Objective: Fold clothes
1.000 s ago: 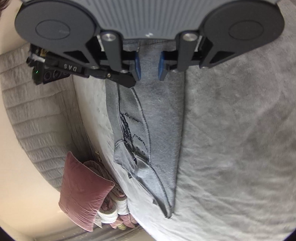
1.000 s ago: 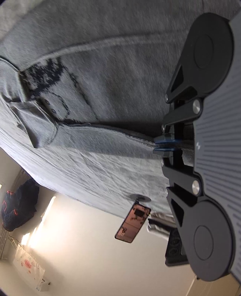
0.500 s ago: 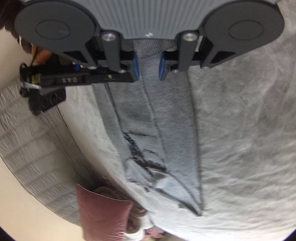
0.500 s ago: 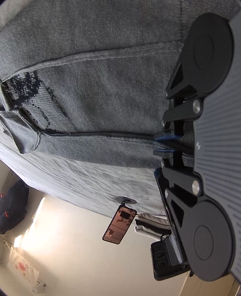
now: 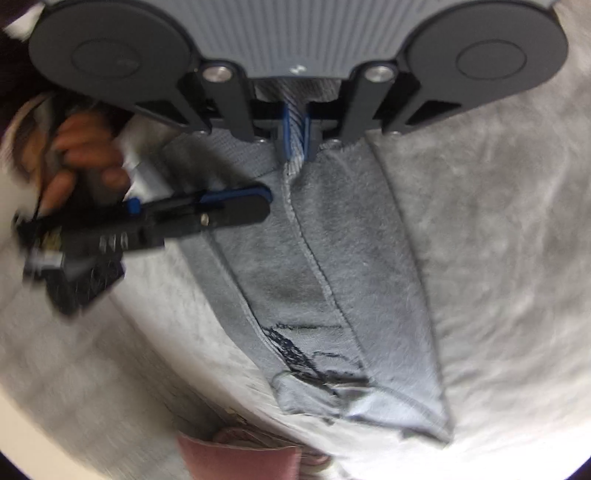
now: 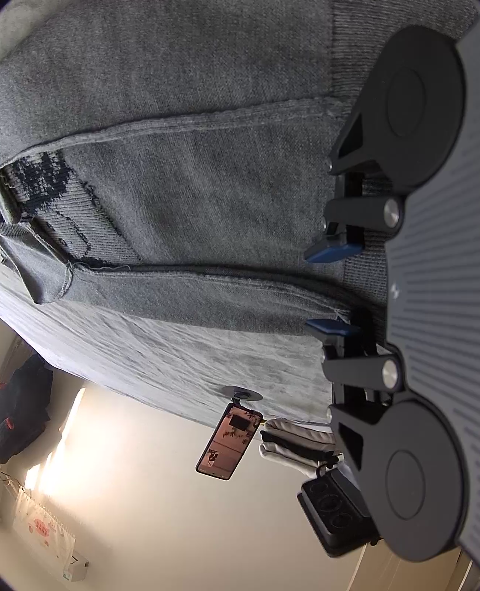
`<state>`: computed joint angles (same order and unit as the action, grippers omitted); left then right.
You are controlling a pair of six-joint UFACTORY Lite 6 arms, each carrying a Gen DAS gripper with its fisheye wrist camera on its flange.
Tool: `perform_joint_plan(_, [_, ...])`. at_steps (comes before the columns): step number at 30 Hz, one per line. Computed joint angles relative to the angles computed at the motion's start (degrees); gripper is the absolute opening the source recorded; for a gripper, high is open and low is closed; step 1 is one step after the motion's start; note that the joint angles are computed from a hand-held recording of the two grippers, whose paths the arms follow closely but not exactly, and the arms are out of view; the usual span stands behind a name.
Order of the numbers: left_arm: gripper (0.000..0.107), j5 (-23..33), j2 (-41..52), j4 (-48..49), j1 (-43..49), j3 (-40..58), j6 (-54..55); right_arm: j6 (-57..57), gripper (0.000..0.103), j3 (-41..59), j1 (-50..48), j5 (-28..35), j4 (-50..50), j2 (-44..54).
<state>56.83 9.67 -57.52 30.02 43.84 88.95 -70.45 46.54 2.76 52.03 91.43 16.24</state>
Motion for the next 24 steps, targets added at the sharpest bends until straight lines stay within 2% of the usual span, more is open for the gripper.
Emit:
perform_joint_plan(3, [0.007, 10.2, 9.26, 0.34, 4.32, 6.91, -5.05, 0.16, 0.039, 0.44, -0.44, 2.49, 0.38, 1.61])
perform_joint_plan(4, [0.007, 11.86, 10.65, 0.46, 4.98, 7.94, -5.56, 0.1, 0.039, 0.45, -0.69, 3.46, 0.45, 2.08])
perform_joint_plan(7, [0.011, 12.48, 11.53, 3.31, 3.85, 8.62, -5.56, 0.08, 0.039, 0.6, -0.47, 5.06, 0.92, 3.39])
perform_joint_plan(9, [0.029, 11.91, 10.41, 5.45, 2.64, 7.82, -4.85, -0.38, 0.039, 0.21, -0.08, 5.05, 1.35, 3.42])
perform_joint_plan(10, [0.031, 11.18, 8.9, 5.71, 2.26, 6.72, -3.54, -0.52, 0.039, 0.08, 0.06, 5.05, 1.46, 3.36])
perform_joint_plan(16, [0.034, 12.31, 5.73, 4.59, 4.51, 6.89, -0.11, -1.37, 0.038, -0.57, 0.63, 5.37, 1.4, 3.1])
perform_joint_plan(18, [0.034, 11.99, 6.21, 3.65, 5.53, 7.71, 0.1, -2.03, 0.032, -1.32, 1.01, 5.04, 0.96, 2.67])
perform_joint_plan(20, [0.034, 11.37, 6.72, 2.69, 6.47, 8.19, 0.27, -2.37, 0.011, -1.77, 2.21, 3.7, 0.23, 2.07])
perform_joint_plan(21, [0.035, 11.07, 6.93, 2.01, 6.92, 8.15, 0.59, -2.68, 0.008, -2.16, 3.01, 2.54, -0.09, 1.47])
perform_joint_plan(24, [0.035, 9.69, 6.29, -1.75, 7.04, 6.22, 3.55, -3.2, 0.008, -3.97, 4.2, 1.13, 0.38, -1.73])
